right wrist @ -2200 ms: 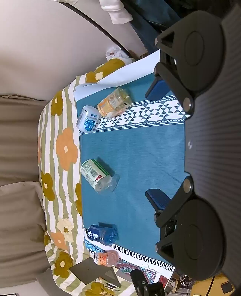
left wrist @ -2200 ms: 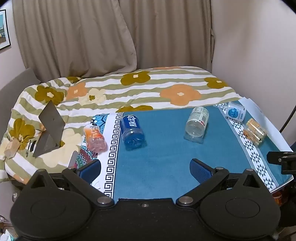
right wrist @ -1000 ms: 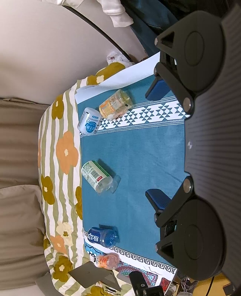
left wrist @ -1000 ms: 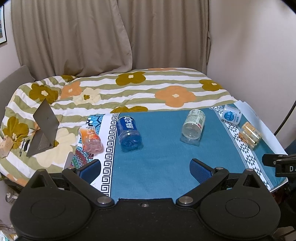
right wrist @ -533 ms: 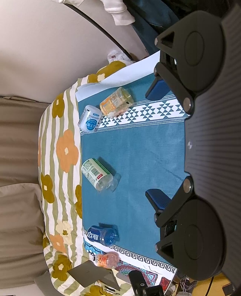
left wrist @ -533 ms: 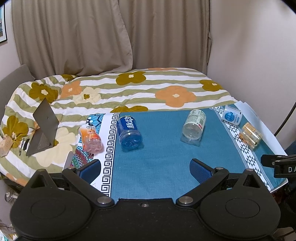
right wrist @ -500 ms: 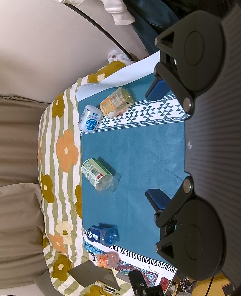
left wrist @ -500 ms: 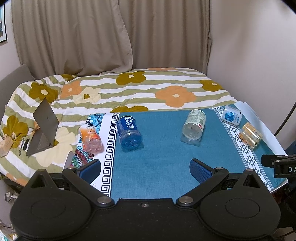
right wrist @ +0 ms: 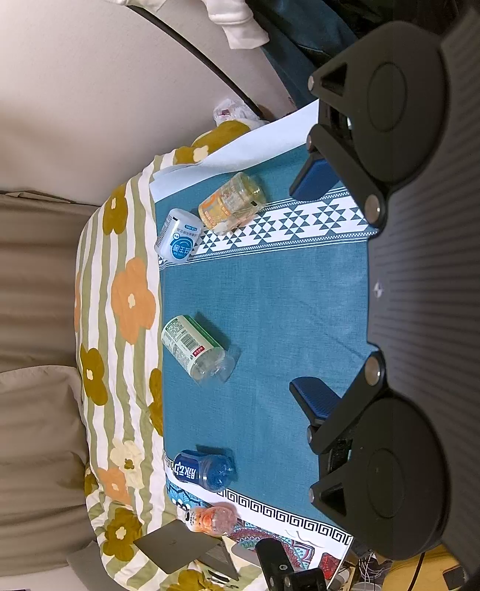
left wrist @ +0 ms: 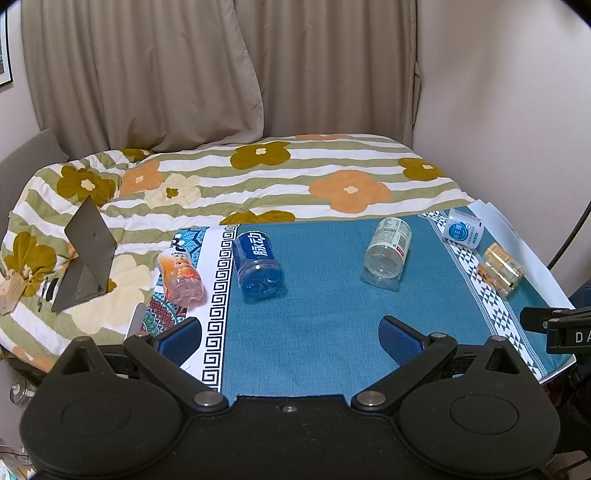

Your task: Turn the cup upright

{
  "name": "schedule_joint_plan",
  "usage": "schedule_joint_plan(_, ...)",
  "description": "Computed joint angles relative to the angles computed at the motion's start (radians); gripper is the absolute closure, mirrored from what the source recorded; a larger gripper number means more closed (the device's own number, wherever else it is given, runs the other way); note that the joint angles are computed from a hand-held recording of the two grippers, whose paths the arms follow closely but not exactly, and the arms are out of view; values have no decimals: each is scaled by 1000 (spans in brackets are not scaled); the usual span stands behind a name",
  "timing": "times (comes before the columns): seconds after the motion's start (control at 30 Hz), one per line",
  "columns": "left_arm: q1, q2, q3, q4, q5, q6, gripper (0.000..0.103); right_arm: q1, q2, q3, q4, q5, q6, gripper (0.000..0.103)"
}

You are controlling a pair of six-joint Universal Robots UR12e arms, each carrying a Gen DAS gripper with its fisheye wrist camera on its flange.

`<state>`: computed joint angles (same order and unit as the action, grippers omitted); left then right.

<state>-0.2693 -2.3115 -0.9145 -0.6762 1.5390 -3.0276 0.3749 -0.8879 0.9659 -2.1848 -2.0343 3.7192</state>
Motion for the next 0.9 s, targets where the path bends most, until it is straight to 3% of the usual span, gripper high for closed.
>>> schedule_joint_plan(0.9,0,-3,9,-3,5,1,0,3,7,-8,-5,3,2,0)
